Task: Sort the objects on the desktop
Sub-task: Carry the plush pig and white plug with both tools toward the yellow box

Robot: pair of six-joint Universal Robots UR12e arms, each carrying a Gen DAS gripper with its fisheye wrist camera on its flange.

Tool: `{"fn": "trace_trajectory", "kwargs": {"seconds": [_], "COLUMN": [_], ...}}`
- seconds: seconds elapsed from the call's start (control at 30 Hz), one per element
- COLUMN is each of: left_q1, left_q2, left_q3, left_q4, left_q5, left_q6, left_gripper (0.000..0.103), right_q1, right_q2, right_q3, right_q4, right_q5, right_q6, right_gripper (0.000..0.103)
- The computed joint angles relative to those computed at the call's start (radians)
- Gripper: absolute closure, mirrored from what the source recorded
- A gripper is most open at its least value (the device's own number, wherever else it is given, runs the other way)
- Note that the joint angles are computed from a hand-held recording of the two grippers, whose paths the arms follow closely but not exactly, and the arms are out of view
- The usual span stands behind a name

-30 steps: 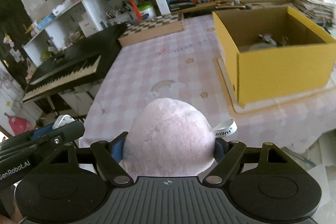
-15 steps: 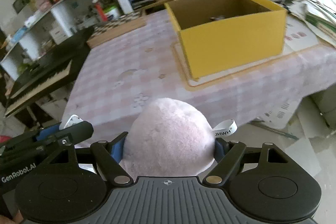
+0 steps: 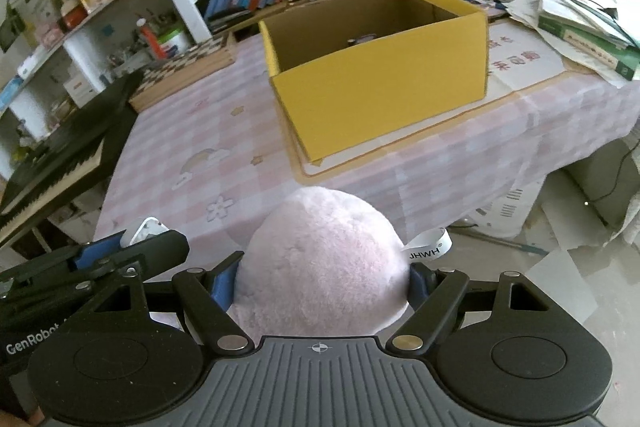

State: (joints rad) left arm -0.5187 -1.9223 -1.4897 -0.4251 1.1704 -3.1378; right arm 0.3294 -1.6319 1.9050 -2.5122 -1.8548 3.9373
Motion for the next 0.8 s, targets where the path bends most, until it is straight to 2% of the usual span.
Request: {"fn": "trace_trajectory", "kwargs": {"seconds": [0.37, 0.8], "left_q1": [-0.045, -0.100], "left_q2": [-0.072, -0.161], "left_q3": [0.111, 0.254], "left_q4": [-0.037, -0.091], "left_q5": [0.023, 0.056], "left_q6": [0.007, -0.002], "left_gripper": [0.063, 0.063], "right_q1": [-0.077, -0.193], "right_q2": [-0.028, -0.066], "right_q3": [0.025, 0.061], "right_q4": [-0.015, -0.024], "right_q5": [0.045, 0.122], "right_q6": [-0.042, -0.110], "right_gripper": [0.023, 0.023]}}
